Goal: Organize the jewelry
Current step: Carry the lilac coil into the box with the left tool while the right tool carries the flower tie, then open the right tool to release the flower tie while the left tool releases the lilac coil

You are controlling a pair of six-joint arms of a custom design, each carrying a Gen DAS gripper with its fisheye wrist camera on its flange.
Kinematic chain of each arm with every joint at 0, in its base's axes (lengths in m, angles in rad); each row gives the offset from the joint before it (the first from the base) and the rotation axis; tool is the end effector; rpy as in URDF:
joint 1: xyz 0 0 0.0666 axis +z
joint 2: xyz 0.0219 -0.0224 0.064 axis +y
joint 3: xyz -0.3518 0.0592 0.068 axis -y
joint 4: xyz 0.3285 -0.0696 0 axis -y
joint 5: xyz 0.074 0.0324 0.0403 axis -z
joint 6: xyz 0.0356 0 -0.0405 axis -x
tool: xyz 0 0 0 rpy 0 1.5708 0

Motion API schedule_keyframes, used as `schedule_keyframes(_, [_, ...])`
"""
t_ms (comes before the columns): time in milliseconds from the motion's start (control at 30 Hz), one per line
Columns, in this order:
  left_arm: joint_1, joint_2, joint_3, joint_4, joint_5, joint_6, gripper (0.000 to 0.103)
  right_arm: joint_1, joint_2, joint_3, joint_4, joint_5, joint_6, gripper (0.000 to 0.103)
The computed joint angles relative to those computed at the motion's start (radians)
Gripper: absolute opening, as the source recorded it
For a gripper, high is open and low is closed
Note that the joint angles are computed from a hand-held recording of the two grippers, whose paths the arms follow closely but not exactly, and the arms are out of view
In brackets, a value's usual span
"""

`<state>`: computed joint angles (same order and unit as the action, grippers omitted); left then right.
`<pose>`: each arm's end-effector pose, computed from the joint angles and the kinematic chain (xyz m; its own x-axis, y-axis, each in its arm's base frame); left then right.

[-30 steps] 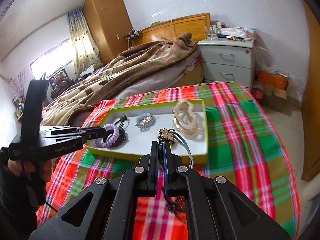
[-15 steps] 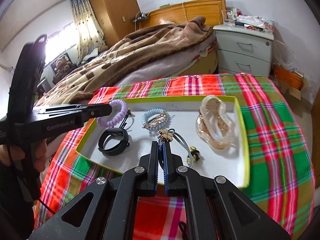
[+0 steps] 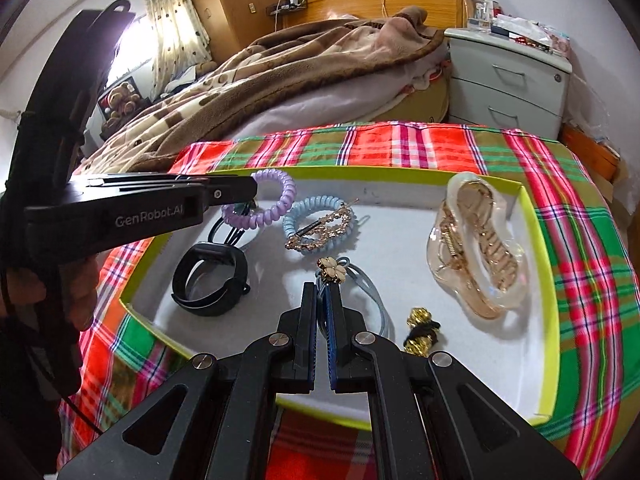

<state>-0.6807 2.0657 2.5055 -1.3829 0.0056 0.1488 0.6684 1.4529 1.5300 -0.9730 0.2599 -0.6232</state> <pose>0.4739 -0.3845 0.4589 -0.7157 0.3888 -0.5801 0.5317 0.8420 -0.0915 0.3537 0.2671 0.4285 -0.7736 0.1078 -0.6245 -0.0264 0.9791 0.2017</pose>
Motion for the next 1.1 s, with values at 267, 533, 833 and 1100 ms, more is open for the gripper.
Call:
schedule_keyframes(267, [0.010,0.041,0.045,-0.031,0.008,0.005,0.010,-0.003,0.048,0.037,-0.010,-0.027,0.026,0.004])
schedule_keyframes(533, [0.012,0.051,0.048,-0.034,0.015,0.007,0.011,0.001,0.068,0.056,-0.011,-0.031,0.043,0.004])
schedule_keyframes(833, [0.009,0.064,0.058,-0.047,0.020,0.012,0.011,0.001,0.073,0.065,-0.014,-0.034,0.047,0.004])
schedule_keyframes(1100, [0.011,0.080,0.082,-0.072,0.033,0.026,0.011,0.003,0.068,0.057,-0.002,-0.032,0.037,0.013])
